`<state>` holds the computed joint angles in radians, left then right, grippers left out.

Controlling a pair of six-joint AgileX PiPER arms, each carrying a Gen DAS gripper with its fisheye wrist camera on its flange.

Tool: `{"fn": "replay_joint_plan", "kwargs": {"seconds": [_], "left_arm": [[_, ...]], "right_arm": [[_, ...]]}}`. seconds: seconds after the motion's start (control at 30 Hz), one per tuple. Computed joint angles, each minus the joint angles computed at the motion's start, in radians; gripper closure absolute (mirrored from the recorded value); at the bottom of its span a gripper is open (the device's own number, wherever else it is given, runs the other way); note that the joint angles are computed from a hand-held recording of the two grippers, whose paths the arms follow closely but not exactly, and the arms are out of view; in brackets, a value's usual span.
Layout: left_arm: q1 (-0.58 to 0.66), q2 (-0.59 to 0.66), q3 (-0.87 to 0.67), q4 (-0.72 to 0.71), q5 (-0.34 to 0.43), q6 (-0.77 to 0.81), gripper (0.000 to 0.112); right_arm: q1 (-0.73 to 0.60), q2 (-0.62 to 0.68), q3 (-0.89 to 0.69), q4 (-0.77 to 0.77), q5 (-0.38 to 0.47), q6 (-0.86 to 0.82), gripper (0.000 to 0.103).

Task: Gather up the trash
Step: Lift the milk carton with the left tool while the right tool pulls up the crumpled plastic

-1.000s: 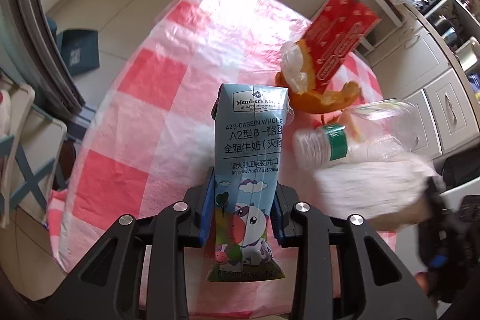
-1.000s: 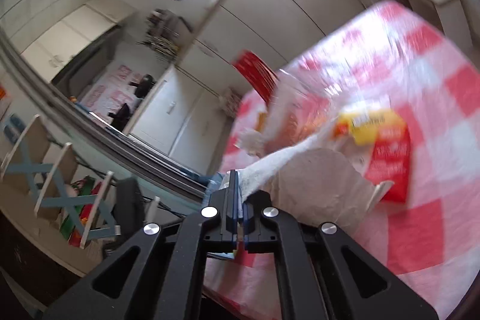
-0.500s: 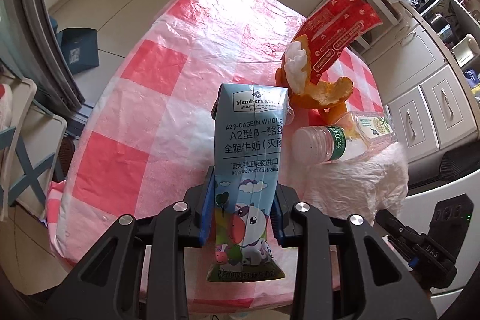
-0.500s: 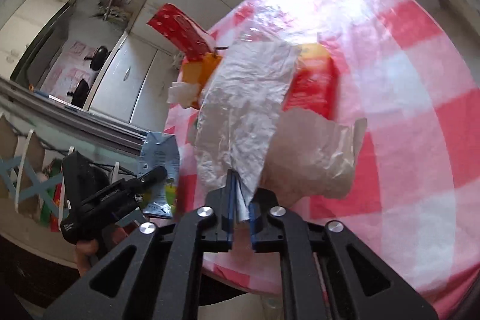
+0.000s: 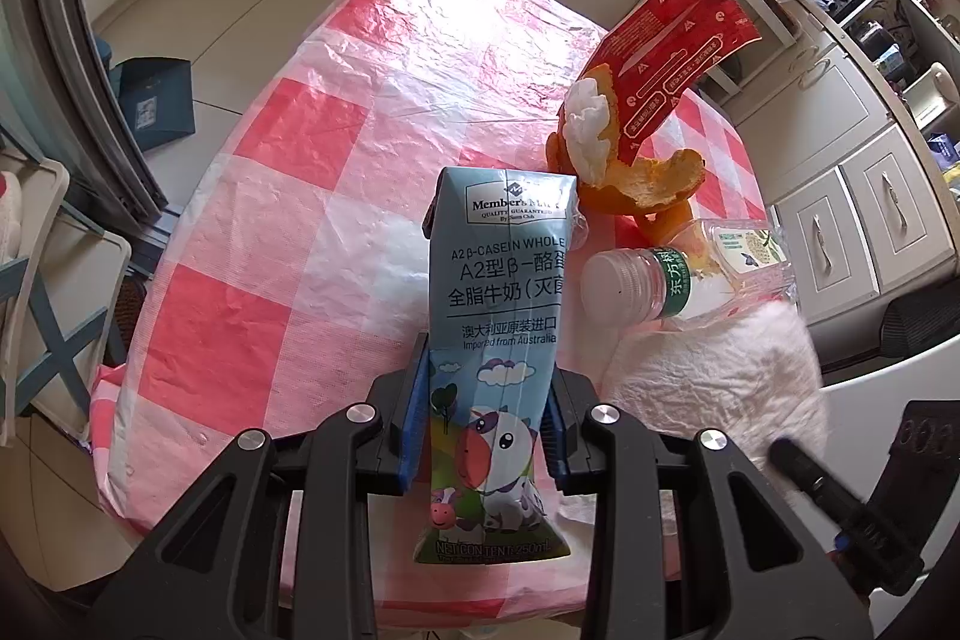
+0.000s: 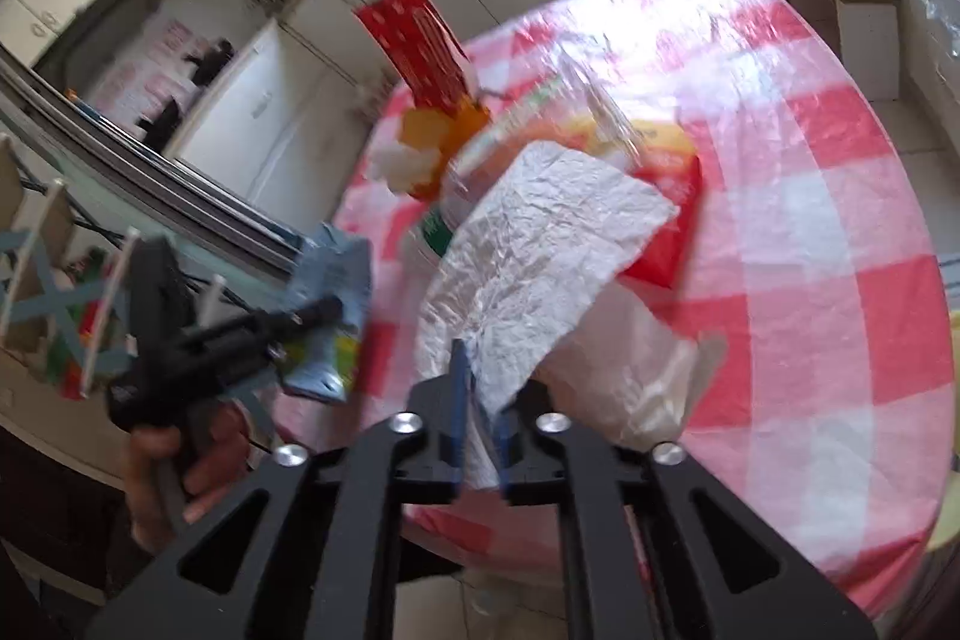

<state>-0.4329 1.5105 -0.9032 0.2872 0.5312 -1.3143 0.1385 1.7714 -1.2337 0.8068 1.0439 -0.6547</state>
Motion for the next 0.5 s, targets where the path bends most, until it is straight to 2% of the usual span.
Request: {"fn": "replay_joint_plan", "kwargs": {"seconds": [0.03, 0.07, 0.17, 0.37, 0.5], "left_arm": [[0.001, 0.0, 0.001, -0.003, -0.001, 0.003, 0.082], [0.004, 0.0, 0.002, -0.009, -0.003, 0.009, 0.082], [0.01, -0.001, 0.004, -0.02, -0.008, 0.022, 0.082], [0.013, 0.006, -0.001, -0.033, -0.011, 0.04, 0.082], [0.01, 0.008, -0.003, -0.035, -0.009, 0.041, 0.082]], "right_arm": [[0.0, 0.003, -0.006, -0.037, 0.005, 0.023, 0.051], [0.0, 0.001, -0.005, -0.057, 0.004, 0.032, 0.051], [-0.032, 0.002, -0.018, -0.047, 0.074, -0.011, 0.051], [-0.13, -0.005, 0.003, 0.107, 0.129, -0.118, 0.049], [-0.141, 0.025, 0.01, 0.15, 0.1, -0.085, 0.049]]}}
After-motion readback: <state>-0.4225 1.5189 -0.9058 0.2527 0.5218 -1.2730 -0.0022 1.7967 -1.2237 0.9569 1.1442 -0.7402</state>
